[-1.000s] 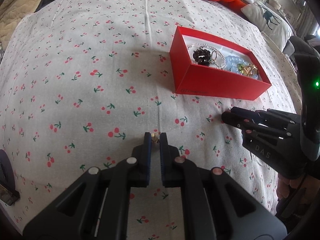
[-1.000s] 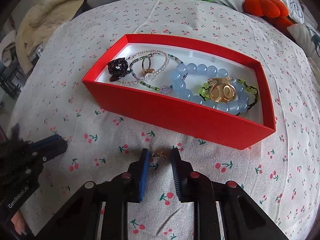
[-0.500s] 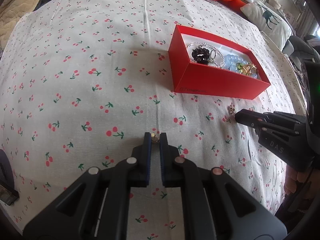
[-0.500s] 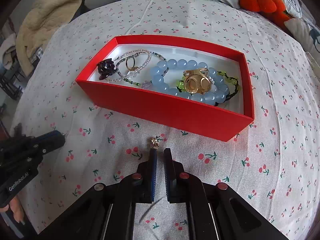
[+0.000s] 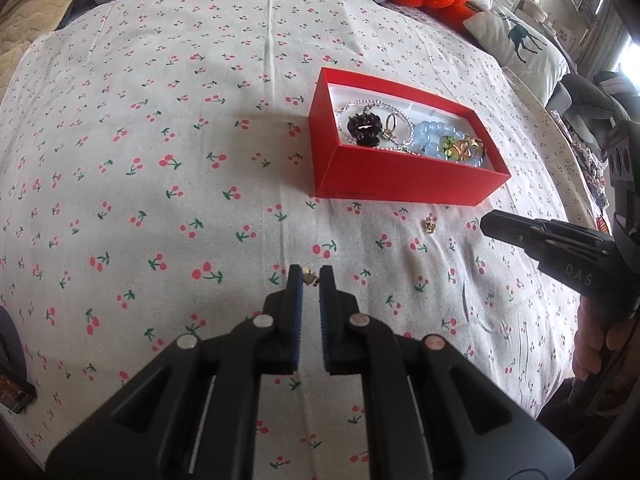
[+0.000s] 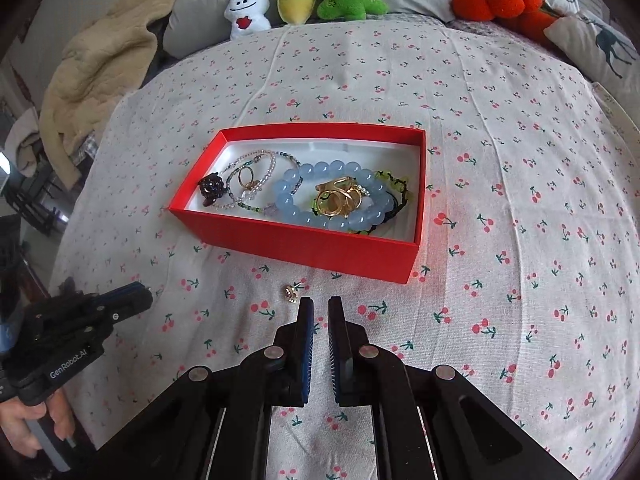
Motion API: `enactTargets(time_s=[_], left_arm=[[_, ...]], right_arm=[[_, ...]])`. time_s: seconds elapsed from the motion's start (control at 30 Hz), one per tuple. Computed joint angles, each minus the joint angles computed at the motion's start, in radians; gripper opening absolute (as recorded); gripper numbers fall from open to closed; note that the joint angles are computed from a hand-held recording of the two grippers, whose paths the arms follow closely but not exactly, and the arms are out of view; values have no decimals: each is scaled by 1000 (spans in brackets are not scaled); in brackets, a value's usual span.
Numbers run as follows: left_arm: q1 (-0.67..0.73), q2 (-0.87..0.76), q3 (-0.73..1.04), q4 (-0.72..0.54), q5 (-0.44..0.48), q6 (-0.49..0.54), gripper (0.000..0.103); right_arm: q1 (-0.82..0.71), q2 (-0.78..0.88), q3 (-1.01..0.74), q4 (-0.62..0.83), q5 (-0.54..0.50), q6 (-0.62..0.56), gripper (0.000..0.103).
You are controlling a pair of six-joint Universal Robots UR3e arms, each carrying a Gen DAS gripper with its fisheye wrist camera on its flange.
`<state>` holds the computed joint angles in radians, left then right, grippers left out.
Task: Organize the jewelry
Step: 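Carry both gold earrings into the red box and open both tools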
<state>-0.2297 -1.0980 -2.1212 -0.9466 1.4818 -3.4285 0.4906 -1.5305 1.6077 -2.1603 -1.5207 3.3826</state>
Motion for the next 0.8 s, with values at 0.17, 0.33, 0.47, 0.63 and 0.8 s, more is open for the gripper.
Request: enactTargets(time_s=[0.17,0.33,0.47,0.63,0.8], left_arm=[[-15,-16,1,2,6,-5,9],[-12,-15,-5,-2,2,1,9],[0,-5,-12,-9,-4,10,9],[10,5,-23,-15,-7,20,9],[5,3,-25,-16,1,15,9]], right_arm=[[5,62,-36,44,46,-24,17],[35,152,-113,73,24,0,40],[55,211,-164,70,9,36,52],[95,273,-232,83,-59,79,47],[99,283,-239,76,-81,84,17]])
